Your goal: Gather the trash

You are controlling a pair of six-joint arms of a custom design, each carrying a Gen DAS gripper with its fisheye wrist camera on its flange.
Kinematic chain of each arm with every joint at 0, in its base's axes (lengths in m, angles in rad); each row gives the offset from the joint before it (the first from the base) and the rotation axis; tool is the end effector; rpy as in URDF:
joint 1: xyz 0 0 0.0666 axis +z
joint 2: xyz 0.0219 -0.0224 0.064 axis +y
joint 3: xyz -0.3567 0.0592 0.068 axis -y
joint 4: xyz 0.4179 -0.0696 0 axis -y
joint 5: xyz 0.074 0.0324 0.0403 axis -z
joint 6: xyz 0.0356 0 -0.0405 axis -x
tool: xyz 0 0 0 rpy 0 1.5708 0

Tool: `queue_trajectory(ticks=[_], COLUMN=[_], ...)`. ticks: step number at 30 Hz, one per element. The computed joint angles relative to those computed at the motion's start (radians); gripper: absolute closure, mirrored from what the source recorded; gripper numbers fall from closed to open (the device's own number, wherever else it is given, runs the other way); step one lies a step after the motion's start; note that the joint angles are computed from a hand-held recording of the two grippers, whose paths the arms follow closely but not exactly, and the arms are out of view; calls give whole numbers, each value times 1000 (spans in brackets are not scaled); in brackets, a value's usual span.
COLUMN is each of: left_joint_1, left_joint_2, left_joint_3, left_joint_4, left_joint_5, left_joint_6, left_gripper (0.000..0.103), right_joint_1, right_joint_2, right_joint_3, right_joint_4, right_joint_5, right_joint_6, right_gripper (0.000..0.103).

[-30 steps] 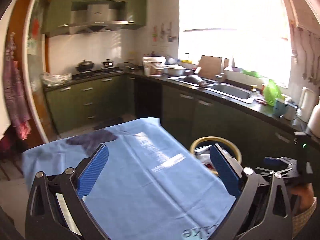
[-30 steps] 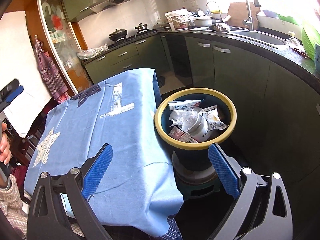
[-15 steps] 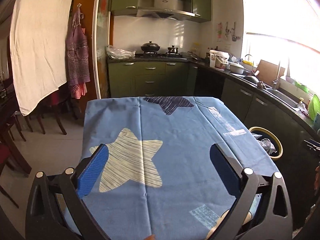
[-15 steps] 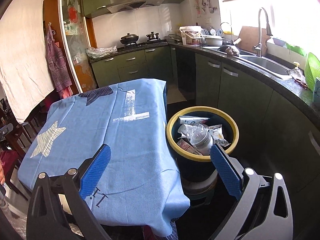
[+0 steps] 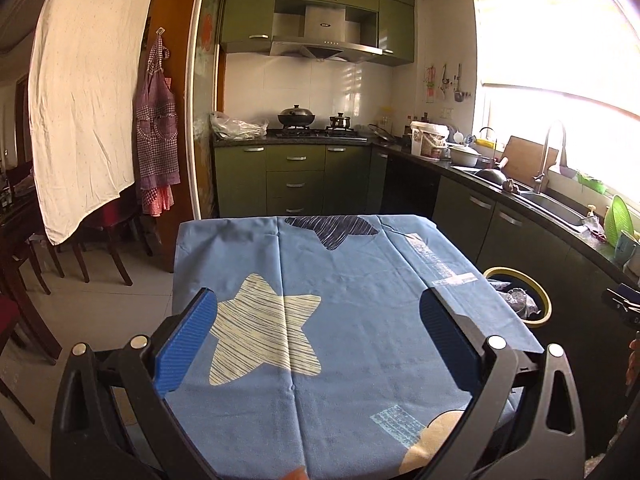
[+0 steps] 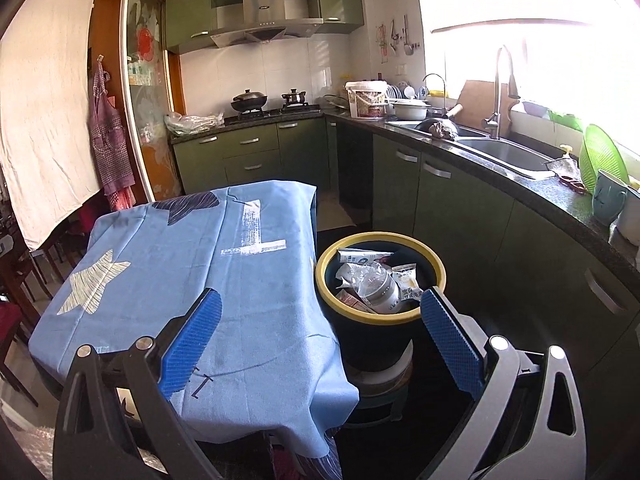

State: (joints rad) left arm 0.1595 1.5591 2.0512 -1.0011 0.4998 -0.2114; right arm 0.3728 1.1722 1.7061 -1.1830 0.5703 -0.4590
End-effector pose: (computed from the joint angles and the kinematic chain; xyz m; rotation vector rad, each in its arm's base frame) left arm 0.5417 0.0695 0.6341 0.3519 1.9936 -0.2855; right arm 0.3690 0.1233 0.6354 0.3932 2.0708 -0.1409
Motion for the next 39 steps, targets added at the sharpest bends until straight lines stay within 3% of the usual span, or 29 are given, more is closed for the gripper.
queue_trajectory(ticks=[6,16,39], left_joint_1=[-8,-3,-6], left_joint_2=[-43,-33,-33], left_joint_3=[-47,-31,-37], left_joint_4=[43,15,14], left_joint_5=[-9,45,31], left_joint_6=[-8,-5,-14], left_gripper=[6,6,6], right_joint_1=[4,8,7], right_joint_2=[-11,-7,-4], right_joint_3=[-1,6,8], right_joint_4=[7,8,6], right_joint_5=[9,10,5], right_joint_6=[6,16,14], right_gripper=[5,5,5])
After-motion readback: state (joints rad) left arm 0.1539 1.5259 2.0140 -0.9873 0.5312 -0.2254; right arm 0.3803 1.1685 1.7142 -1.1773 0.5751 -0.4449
